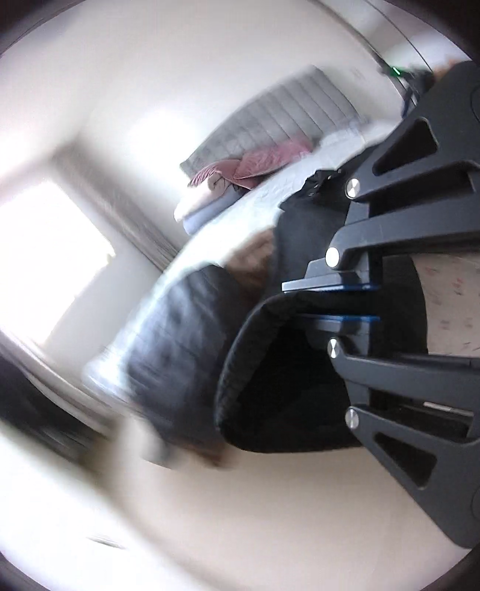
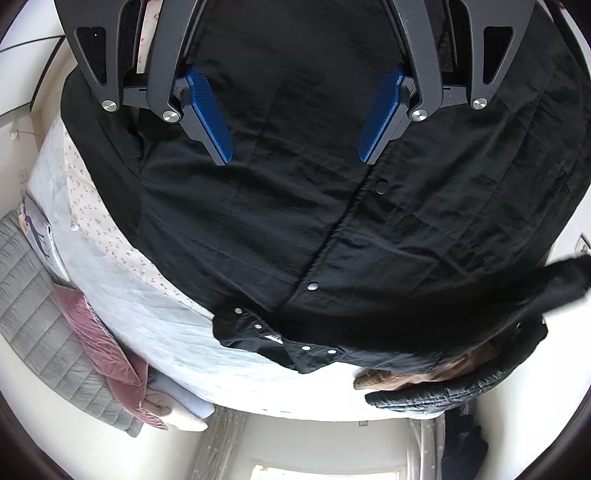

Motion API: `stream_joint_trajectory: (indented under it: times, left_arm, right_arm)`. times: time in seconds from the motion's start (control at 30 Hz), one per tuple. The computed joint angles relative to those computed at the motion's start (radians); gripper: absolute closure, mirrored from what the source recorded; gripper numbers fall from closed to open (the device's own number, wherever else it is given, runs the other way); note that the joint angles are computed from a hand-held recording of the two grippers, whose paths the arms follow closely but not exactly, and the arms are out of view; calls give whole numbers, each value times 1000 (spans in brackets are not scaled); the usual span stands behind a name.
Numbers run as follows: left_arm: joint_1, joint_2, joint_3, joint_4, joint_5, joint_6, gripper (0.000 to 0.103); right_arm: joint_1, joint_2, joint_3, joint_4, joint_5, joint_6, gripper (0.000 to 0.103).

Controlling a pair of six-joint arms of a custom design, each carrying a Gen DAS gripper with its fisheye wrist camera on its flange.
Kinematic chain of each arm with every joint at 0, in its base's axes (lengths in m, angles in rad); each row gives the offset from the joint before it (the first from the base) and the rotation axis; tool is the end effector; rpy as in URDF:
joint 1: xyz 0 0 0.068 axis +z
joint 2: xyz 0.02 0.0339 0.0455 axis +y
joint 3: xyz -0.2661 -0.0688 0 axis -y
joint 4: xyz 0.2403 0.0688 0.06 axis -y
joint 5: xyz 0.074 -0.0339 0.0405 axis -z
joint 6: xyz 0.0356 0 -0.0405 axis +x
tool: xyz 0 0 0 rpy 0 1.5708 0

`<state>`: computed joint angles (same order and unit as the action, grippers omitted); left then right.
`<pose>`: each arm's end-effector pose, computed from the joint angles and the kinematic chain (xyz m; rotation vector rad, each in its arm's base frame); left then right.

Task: Fold large clothes

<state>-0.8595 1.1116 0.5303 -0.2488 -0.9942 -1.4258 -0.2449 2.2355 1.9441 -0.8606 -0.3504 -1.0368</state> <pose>0.1524 -0.1312 0.2013 -0.9395 1.7582 -0.2496 0.4640 -0.1034 0.2132 -1.0934 2.3620 0.0386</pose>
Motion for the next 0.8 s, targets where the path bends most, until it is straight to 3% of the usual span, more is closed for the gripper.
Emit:
stream_joint_trajectory:
  times: [0.07, 0.17, 0.23, 0.3, 0.47, 0.6, 0.67, 0.7, 0.73, 0.8]
  left_arm:
    - [44, 36, 214, -121, -53, 233, 93]
    - [158, 132, 458, -167, -57, 523, 93]
    - [235, 188, 576, -171, -45, 660, 93]
    - [297, 256, 675, -221, -47, 708, 93]
    - [524, 395, 728, -408, 25, 587, 92]
    - [658, 562, 723, -566, 72, 464, 86]
    - [663, 591, 716, -671, 25, 330, 84]
    - [655, 588, 710, -680, 9, 281, 72]
    - [643, 549, 685, -646, 10, 271, 52]
    - [599, 530, 695, -614, -5, 277, 39]
  right_arm:
    - [15, -5, -16, 12, 1, 12, 31]
    - [38, -7, -33, 19, -10, 40, 31]
    - [49, -3, -37, 18, -17, 53, 31]
    - [58, -1, -55, 27, -22, 59, 31]
    - [53, 28, -68, 38, -17, 45, 31]
    - [30, 116, 38, -23, 6, 47, 31]
    - [10, 168, 129, -80, 6, 54, 31]
    - [1, 185, 164, -103, 1, 53, 31]
    - [-12, 217, 233, -147, -10, 54, 31]
    - [-29, 272, 354, -213, -18, 64, 31]
